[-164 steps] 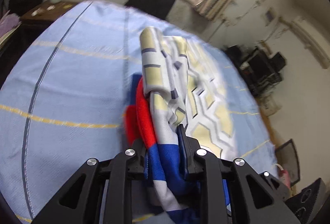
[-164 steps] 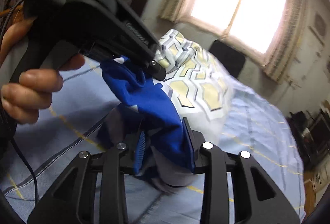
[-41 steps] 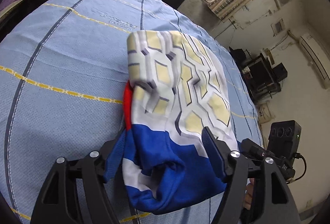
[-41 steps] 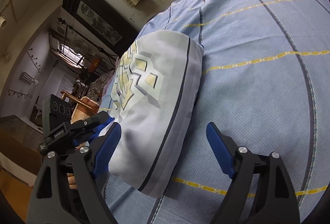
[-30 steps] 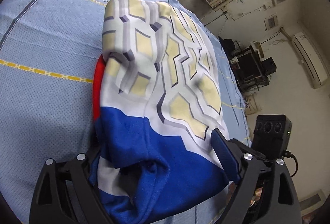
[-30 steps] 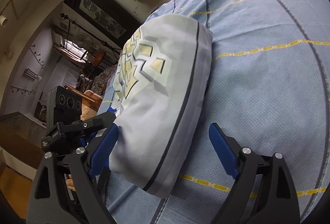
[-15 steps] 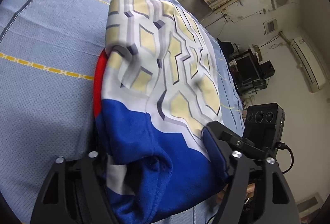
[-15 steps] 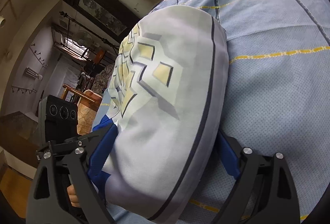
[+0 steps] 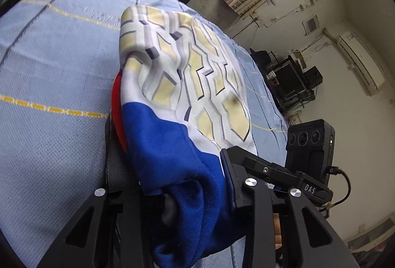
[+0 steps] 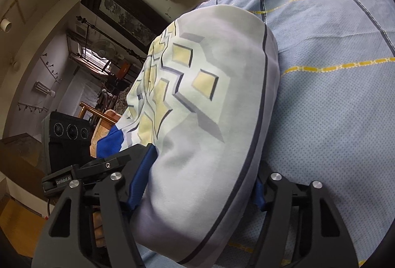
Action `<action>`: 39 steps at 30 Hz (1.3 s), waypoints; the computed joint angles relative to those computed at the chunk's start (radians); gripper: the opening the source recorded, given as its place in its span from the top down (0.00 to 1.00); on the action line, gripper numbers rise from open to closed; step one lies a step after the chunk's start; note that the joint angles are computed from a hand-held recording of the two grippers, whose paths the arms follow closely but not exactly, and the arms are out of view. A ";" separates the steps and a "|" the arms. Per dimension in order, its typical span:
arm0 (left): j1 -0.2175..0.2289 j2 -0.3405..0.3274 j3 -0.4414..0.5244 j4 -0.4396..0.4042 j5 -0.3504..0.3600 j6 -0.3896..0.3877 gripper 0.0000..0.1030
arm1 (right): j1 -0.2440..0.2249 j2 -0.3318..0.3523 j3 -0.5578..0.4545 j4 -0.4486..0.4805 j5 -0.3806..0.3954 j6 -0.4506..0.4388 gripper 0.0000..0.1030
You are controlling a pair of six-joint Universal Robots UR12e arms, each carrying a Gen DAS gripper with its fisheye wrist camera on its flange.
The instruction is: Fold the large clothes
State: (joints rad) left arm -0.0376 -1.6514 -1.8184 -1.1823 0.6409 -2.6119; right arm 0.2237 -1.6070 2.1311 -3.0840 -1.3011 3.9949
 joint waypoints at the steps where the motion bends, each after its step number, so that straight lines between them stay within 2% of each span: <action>1: 0.001 0.003 -0.003 0.007 -0.003 0.003 0.67 | 0.000 -0.001 -0.002 0.001 0.000 -0.001 0.39; 8: 0.007 0.033 -0.019 0.039 -0.017 0.000 0.69 | 0.003 -0.012 -0.006 -0.007 0.014 0.005 0.42; 13: 0.028 0.091 -0.051 0.081 -0.046 -0.007 0.69 | 0.008 -0.035 0.000 -0.033 0.023 0.017 0.43; 16: 0.045 0.141 -0.077 0.083 -0.060 -0.003 0.69 | 0.029 -0.066 -0.002 -0.028 0.003 0.008 0.43; 23: 0.103 0.273 -0.141 0.005 -0.089 0.064 0.69 | 0.101 -0.128 0.003 -0.006 -0.046 0.002 0.43; 24: 0.116 0.298 -0.151 -0.038 -0.105 0.102 0.69 | 0.116 -0.138 0.005 -0.003 -0.059 0.002 0.43; 29: 0.167 0.399 -0.196 -0.126 -0.135 0.189 0.69 | 0.194 -0.174 0.010 -0.011 -0.137 0.008 0.43; 32: 0.200 0.470 -0.226 -0.214 -0.140 0.278 0.69 | 0.251 -0.199 0.030 -0.025 -0.197 0.014 0.43; 35: 0.218 0.514 -0.256 -0.270 -0.131 0.339 0.69 | 0.297 -0.215 0.052 -0.033 -0.240 0.030 0.43; 39: 0.214 0.528 -0.297 -0.297 -0.106 0.358 0.69 | 0.331 -0.232 0.084 -0.003 -0.277 0.064 0.43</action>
